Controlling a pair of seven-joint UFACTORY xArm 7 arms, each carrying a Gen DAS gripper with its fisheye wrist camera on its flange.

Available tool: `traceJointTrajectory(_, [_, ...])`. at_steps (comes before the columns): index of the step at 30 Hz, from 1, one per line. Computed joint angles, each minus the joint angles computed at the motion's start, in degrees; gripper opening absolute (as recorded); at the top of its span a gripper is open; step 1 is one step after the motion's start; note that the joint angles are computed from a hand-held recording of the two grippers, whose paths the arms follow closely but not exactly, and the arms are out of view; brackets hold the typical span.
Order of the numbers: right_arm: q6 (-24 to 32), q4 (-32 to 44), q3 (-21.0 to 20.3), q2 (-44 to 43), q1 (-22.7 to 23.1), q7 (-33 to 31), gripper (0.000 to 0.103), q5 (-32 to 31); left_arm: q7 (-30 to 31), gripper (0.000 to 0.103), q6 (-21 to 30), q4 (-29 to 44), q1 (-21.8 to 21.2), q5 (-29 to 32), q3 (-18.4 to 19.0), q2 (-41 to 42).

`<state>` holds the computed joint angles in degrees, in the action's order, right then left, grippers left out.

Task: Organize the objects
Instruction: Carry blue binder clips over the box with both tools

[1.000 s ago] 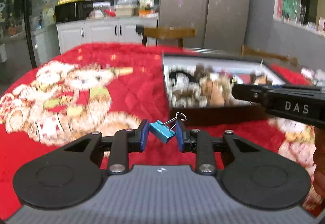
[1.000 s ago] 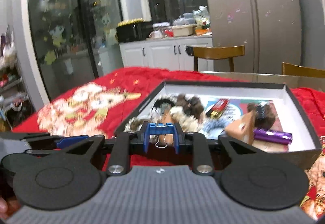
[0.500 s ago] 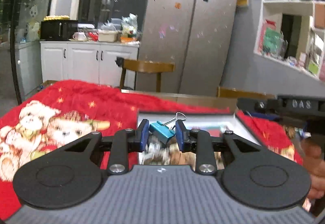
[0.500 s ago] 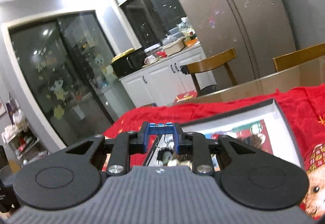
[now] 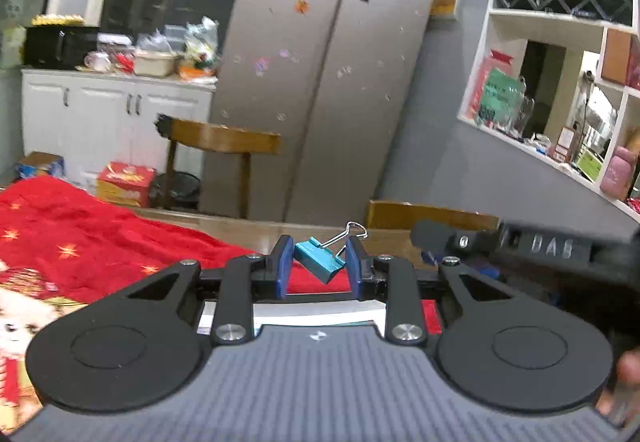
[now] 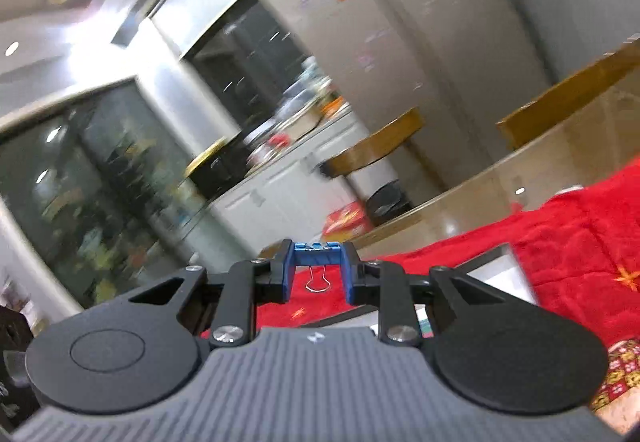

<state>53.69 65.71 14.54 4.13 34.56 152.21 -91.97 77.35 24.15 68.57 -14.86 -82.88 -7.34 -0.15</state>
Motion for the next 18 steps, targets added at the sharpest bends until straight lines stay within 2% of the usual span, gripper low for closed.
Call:
traceJointTrajectory(2, [-0.2, -0.2, -0.4, 0.5, -0.5, -3.0, 0.027, 2.2, -2.9, 0.033, -0.6, 3.0, -0.8, 3.1, -1.0, 3.6])
traceJointTrajectory(4, [-2.0, -1.1, -1.1, 0.8, -1.2, -2.3, 0.027, 1.9, -2.7, 0.033, -0.4, 5.7, 0.2, 3.4, -3.2, 7.2])
traceJointTrajectory(6, [-3.8, -1.7, -1.8, 1.2, -2.2, -1.4, 0.027, 2.9, -5.2, 0.033, -0.5, 7.7, -1.0, 7.5, -3.0, 10.4])
traceJointTrajectory(7, [-4.6, -1.6, -2.2, 1.6, -2.7, -1.2, 0.027, 3.1, -5.2, 0.033, -0.3, 8.5, -0.4, 7.0, -3.7, 11.9])
traceJointTrajectory(10, [-6.5, -0.5, -3.1, 3.8, -3.6, -4.0, 0.027, 6.0, -5.5, 0.033, -1.3, 10.6, 0.2, 9.3, -5.3, 16.2])
traceJointTrajectory(12, [-7.8, 0.3, -3.7, 5.4, -3.8, -5.4, 0.027, 8.0, -12.3, 0.033, -5.0, 11.9, -1.3, 16.0, -5.0, 19.3])
traceJointTrajectory(15, [-6.5, 1.4, -4.4, 7.3, -2.7, -5.9, 0.027, 8.8, -22.1, 0.033, -2.3, 14.4, -1.9, 24.4, -4.2, 23.1])
traceJointTrajectory(16, [-6.4, 1.6, -4.6, 7.7, -2.4, -6.5, 0.027, 9.3, -23.8, 0.033, -1.5, 14.8, -1.6, 25.8, -4.4, 23.8])
traceJointTrajectory(18, [-7.1, 2.6, -5.0, 8.8, -2.2, -8.8, 0.027, 11.5, -23.3, 0.033, -1.9, 14.3, -0.2, 25.9, -6.1, 24.1])
